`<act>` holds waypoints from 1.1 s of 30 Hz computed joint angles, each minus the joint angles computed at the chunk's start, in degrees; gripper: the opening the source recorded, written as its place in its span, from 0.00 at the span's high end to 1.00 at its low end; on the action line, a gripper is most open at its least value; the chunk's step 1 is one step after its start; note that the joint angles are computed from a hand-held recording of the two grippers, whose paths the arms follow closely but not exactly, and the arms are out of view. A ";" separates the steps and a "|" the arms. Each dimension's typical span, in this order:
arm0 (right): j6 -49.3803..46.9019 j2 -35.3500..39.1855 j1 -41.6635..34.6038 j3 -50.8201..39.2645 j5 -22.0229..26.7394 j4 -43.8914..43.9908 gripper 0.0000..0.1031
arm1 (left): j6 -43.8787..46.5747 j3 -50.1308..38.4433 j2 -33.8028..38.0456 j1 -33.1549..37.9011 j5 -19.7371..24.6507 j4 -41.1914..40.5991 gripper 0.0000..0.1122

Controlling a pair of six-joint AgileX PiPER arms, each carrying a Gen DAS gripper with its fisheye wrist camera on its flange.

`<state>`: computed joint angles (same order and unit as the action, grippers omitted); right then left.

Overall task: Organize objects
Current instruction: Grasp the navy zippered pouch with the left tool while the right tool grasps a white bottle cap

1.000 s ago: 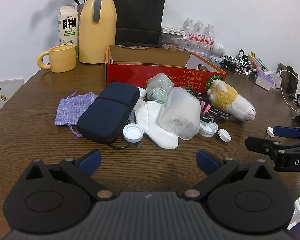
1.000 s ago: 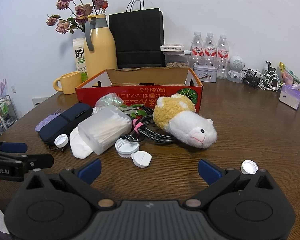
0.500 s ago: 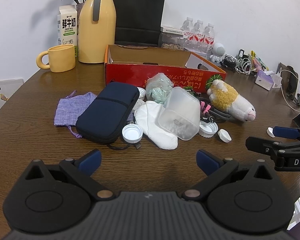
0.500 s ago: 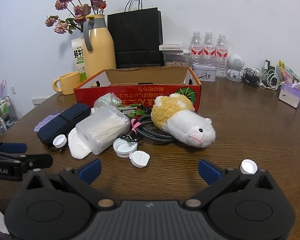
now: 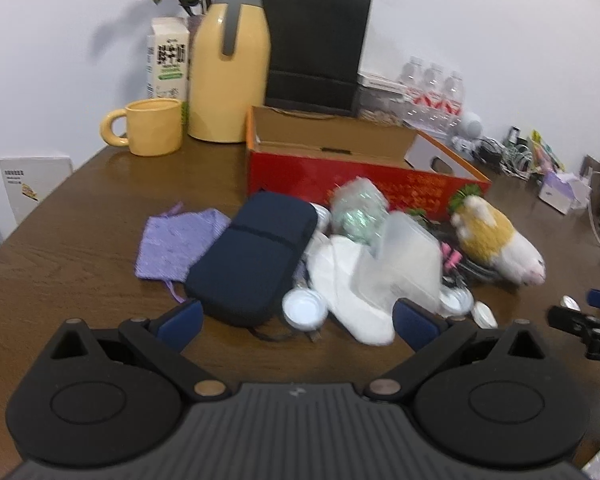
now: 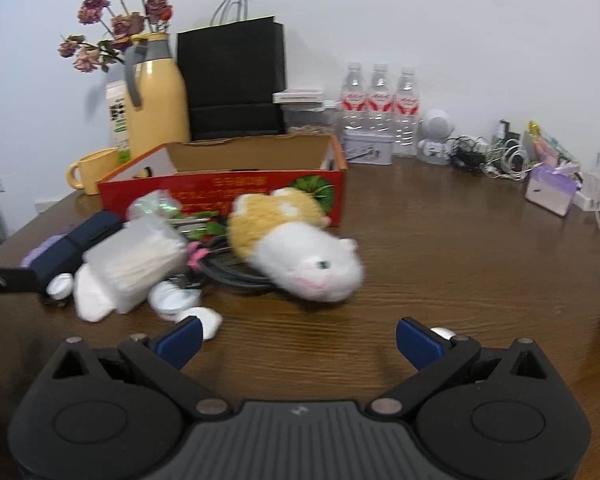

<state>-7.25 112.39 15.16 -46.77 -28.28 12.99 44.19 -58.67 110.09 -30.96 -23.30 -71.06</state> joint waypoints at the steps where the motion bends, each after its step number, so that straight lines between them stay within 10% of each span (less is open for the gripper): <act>1: -0.57 0.25 -1.01 -0.24 0.11 -0.32 0.00 | 1.62 -0.70 0.30 0.18 -0.42 -1.88 0.08; 7: -0.90 2.77 -7.47 -3.37 2.50 -5.86 0.05 | 6.06 -3.90 1.99 1.85 -2.26 -7.13 0.08; 19: 25.43 7.15 -16.15 -9.98 7.01 -39.72 0.73 | 17.99 -10.56 6.01 2.82 -3.49 -18.60 0.08; 33: 24.64 5.57 -14.16 -9.39 3.62 -37.12 0.73 | 33.55 -18.80 10.87 5.11 -2.62 -27.63 0.08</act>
